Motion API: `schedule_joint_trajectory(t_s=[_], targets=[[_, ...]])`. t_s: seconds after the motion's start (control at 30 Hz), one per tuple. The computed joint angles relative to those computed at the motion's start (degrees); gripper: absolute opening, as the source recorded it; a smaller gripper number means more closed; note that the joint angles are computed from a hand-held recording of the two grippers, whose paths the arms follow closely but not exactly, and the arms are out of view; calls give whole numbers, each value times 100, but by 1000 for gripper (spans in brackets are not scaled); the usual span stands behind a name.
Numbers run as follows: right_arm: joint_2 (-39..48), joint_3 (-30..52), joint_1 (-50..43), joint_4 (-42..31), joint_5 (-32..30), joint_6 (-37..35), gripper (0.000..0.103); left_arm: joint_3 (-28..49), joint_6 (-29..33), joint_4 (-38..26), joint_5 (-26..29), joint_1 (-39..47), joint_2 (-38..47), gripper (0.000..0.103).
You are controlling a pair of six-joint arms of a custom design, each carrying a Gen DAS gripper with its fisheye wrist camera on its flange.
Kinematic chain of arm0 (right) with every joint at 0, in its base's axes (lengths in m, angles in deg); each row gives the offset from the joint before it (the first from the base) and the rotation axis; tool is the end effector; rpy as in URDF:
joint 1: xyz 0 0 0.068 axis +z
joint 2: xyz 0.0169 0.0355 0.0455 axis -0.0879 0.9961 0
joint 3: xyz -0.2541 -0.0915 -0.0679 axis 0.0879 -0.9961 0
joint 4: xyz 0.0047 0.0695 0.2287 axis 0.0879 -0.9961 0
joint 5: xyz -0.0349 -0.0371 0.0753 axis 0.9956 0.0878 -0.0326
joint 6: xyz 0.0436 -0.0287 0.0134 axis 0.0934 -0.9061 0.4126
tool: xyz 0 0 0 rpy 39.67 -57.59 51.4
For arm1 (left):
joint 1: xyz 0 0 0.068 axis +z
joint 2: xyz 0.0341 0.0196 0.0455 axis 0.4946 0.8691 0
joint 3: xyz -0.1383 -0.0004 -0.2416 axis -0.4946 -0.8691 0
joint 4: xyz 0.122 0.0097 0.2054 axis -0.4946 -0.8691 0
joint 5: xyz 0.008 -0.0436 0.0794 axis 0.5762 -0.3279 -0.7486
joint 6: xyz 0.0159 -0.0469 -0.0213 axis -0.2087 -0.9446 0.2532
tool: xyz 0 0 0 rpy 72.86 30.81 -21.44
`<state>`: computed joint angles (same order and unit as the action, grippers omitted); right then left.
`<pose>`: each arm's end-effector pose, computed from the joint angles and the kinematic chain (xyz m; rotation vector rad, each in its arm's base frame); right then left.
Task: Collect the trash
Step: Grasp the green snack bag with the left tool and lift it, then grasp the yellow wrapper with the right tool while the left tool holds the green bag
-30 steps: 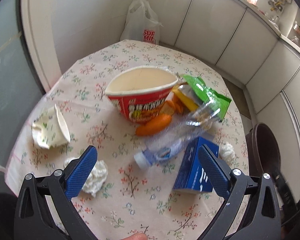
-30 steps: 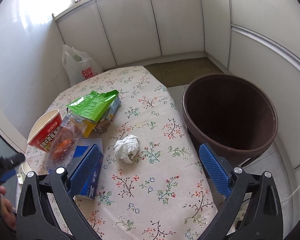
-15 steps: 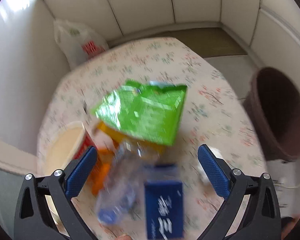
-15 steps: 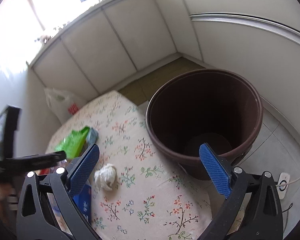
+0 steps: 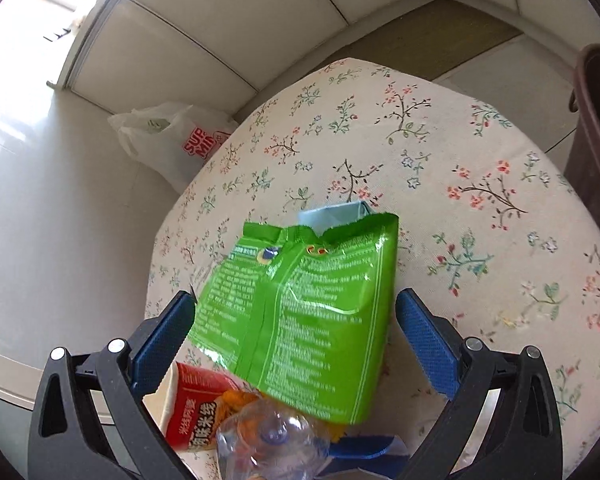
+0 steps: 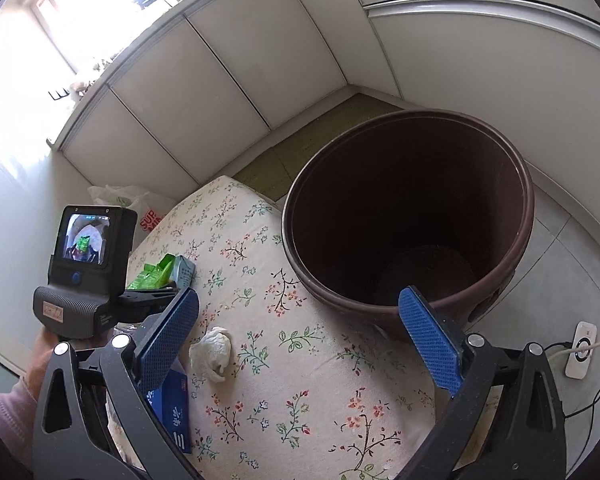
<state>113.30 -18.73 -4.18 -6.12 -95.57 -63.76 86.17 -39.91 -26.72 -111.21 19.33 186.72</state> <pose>0.2906 0.0222 0.1387 -0.1205 2.4007 0.6925 0.3568 -0.0400 0.1028 -0.2944 2.6733 1.0094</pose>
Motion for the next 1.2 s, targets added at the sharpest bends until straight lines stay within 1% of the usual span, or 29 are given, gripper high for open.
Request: schedule_joint_trajectory(t_s=[0.07, 0.13, 0.17, 0.23, 0.27, 0.33, 0.37, 0.4, 0.43, 0.6, 0.73, 0.87, 0.9, 1.03, 1.13, 1.2], targets=[[34, 30, 5, -43, -1, -14, 96, 69, 60, 1, -77, 20, 95, 91], [20, 35, 14, -78, 29, -81, 96, 147, 72, -30, -39, 78, 181, 71], [36, 40, 64, -79, 95, -124, 96, 197, 51, -80, 18, 139, 214, 66], [91, 68, 150, -77, 192, -167, 96, 152, 9, -59, 115, 245, 174, 44], [118, 80, 194, -90, 242, -203, 96, 71, -12, -6, 159, 293, 108, 41], [162, 82, 272, -51, 350, -231, 96, -120, -1, 190, 161, 321, -51, 30], [167, 77, 288, -33, 381, -240, 96, -299, 63, 376, 134, 330, -204, 27], [179, 82, 317, -20, 422, -248, 96, -472, 107, 545, 130, 335, -372, 22], [215, 90, 369, 12, 478, -239, 96, -565, 109, 621, 143, 339, -475, 19], [213, 28, 510, 131, 567, -347, 96, -1258, -123, 1035, 598, 531, -1531, 8], [197, -38, 631, 210, 558, -491, 96, -1784, -344, 1301, 1217, 784, -2457, 8], [237, -63, 804, 214, 604, -680, 96, -2517, -788, 1561, 2051, 1095, -3698, 8], [244, -69, 848, 214, 618, -736, 96, -2675, -848, 1602, 2181, 1157, -3968, 8], [322, -16, 971, 23, 480, -945, 96, -3392, -1027, 1641, 2401, 1207, -5265, 7], [340, -3, 1012, -121, 240, -1087, 96, -3933, -1285, 1406, 2469, 1101, -6518, 7], [343, 40, 1041, -281, -50, -1204, 96, -4248, -1485, 1077, 2404, 942, -7503, 7]])
